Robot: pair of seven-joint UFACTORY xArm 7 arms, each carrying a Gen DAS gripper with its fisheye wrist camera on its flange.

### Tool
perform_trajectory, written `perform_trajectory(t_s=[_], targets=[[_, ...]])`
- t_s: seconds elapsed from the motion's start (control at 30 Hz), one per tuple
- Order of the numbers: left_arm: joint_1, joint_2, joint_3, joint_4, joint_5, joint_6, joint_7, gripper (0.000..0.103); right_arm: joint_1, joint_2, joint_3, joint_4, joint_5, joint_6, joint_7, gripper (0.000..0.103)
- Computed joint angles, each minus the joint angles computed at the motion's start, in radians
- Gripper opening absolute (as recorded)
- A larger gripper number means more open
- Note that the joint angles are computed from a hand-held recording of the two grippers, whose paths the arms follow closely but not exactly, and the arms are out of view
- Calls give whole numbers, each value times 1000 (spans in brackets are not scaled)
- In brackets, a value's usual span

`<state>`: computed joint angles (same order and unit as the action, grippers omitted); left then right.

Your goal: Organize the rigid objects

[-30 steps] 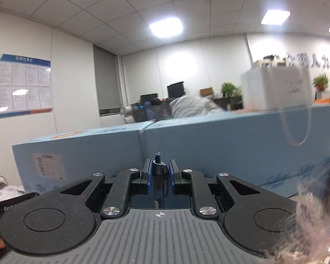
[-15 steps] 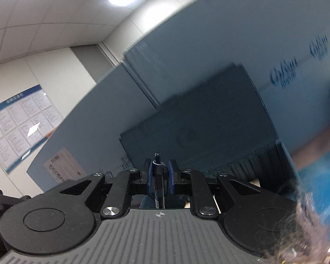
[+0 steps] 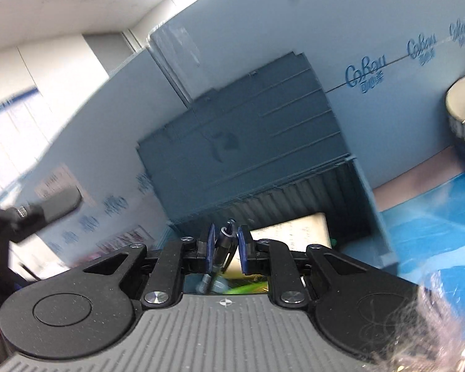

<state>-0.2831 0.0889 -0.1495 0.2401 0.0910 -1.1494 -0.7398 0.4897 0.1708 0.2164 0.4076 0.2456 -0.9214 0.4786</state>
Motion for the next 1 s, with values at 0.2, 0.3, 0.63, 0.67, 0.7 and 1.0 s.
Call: perform_trajectory(t_s=[0.2,0.3,0.63,0.67,0.7,1.0], targets=[[-2,-5,-2,-1,0,2,3,103,100,-23,22,10,279,28,-243,35],[-10,-10,-8,-1,-8,-1,10,103,119,-13,30,8,337,-16,-266,54],[-195,-41,-119,-26,-374,-197,203,103,189,-65,83,-100,516,-236,-362,88],[-220,-43,-131,-28,-425,-210,240,103,198,-62,91,-114,532,-278,-366,90],[-245,-43,-142,-31,-468,-226,273,103,207,-51,97,-124,545,-322,-369,92],[-427,173,-193,-7,-855,-486,458,103,246,185,79,-167,504,-719,-306,101]])
